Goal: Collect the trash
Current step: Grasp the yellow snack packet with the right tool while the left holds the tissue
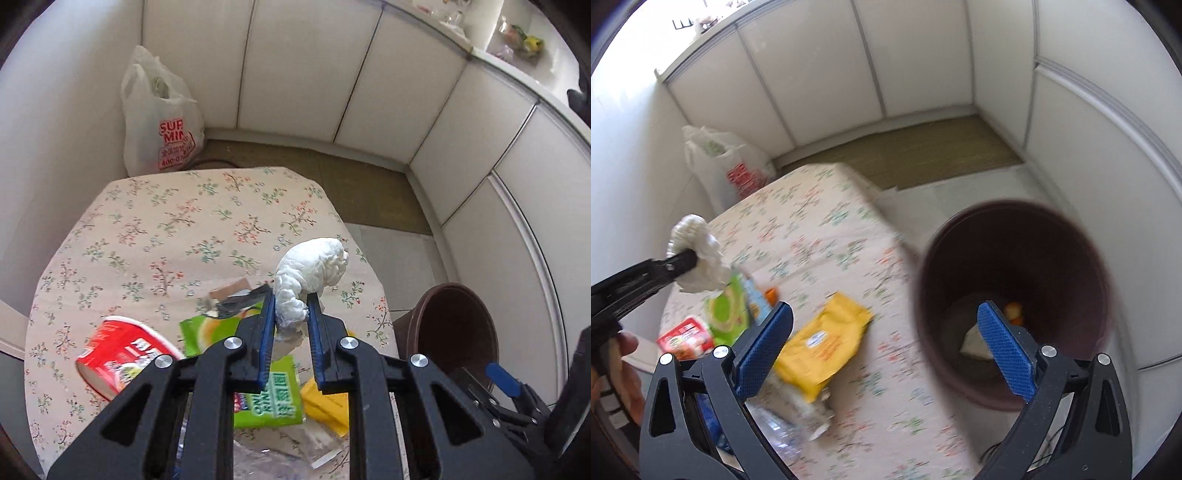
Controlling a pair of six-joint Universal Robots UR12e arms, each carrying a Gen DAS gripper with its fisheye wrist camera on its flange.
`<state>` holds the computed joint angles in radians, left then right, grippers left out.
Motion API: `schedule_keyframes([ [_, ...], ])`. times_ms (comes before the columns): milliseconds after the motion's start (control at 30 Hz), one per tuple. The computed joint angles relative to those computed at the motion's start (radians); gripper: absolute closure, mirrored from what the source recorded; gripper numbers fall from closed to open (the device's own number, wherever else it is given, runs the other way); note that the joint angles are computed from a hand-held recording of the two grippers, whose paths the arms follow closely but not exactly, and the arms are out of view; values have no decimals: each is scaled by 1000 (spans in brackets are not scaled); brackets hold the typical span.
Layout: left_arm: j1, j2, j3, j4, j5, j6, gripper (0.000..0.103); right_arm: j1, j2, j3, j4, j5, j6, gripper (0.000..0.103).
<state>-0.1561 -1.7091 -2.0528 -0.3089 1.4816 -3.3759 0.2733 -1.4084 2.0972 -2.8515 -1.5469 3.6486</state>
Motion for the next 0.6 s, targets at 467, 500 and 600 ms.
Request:
schedule_keyframes([
  [467, 217, 229, -297, 248, -66, 24, 86, 13, 108, 20, -85, 184, 380, 28],
  [500, 227, 234, -309, 265, -63, 21, 86, 10, 114, 21, -93, 187, 394, 29],
  [600, 262, 248, -327, 264, -99, 28, 86, 0, 119, 28, -115, 207, 427, 29],
])
